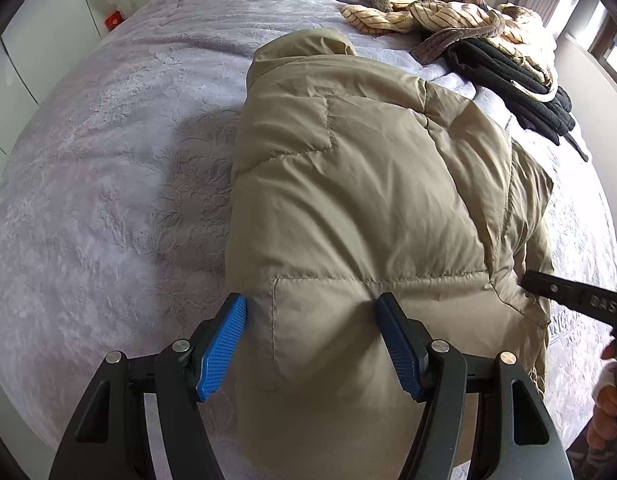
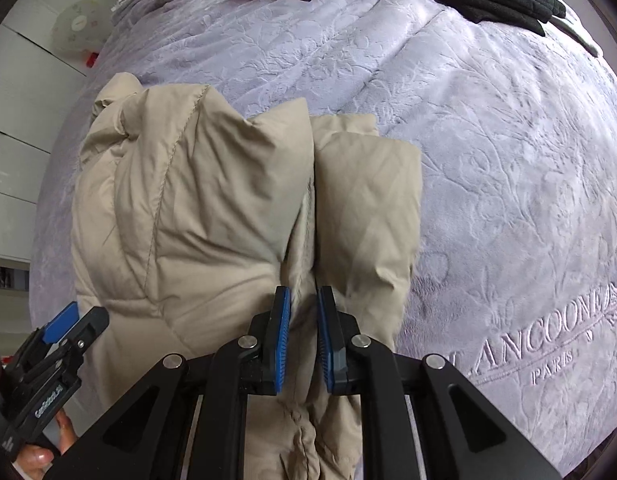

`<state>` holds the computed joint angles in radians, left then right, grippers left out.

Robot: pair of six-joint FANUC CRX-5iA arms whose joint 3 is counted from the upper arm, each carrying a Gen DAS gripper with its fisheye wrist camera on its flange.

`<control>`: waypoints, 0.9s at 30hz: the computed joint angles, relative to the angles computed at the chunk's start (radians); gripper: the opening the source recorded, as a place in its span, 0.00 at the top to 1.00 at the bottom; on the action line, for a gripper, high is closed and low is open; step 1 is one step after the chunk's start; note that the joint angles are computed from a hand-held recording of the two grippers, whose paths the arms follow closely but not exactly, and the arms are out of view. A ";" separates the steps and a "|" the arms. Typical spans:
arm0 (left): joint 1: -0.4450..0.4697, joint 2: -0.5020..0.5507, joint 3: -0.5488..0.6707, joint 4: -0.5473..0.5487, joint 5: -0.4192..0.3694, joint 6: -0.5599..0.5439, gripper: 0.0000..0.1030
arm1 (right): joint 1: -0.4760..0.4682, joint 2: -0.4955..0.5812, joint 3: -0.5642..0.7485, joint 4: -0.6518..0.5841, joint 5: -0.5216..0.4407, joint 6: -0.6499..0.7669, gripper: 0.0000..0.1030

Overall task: Fold large clothes
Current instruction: 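Lower the beige jacket bundle onto the bed and open both tools, then lift both open tools away from the folded jacket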

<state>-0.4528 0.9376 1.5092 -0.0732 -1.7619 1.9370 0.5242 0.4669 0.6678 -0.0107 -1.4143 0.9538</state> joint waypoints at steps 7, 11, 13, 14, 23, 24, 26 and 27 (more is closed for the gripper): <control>0.005 -0.055 -0.102 0.021 0.046 -0.003 0.33 | 0.015 -0.135 -0.132 -0.009 -0.003 -0.038 0.85; 0.011 -0.086 -0.150 0.050 0.056 -0.007 0.33 | 0.030 -0.201 -0.197 -0.018 -0.008 -0.069 0.85; 0.014 -0.132 -0.229 0.067 0.091 -0.018 0.33 | 0.046 -0.210 -0.207 -0.014 -0.002 -0.085 0.85; 0.015 -0.150 -0.256 0.076 0.097 -0.028 0.33 | 0.053 -0.215 -0.215 -0.010 -0.001 -0.091 0.85; 0.025 -0.260 -0.420 0.115 0.132 -0.061 0.33 | 0.112 -0.252 -0.260 0.023 -0.003 -0.176 0.85; 0.026 -0.271 -0.436 0.117 0.136 -0.064 0.33 | 0.121 -0.251 -0.258 0.032 -0.004 -0.183 0.85; 0.029 -0.288 -0.457 0.121 0.136 -0.073 0.33 | 0.140 -0.249 -0.252 0.048 -0.006 -0.193 0.85; 0.031 -0.293 -0.461 0.120 0.133 -0.077 0.33 | 0.147 -0.249 -0.249 0.056 -0.007 -0.197 0.85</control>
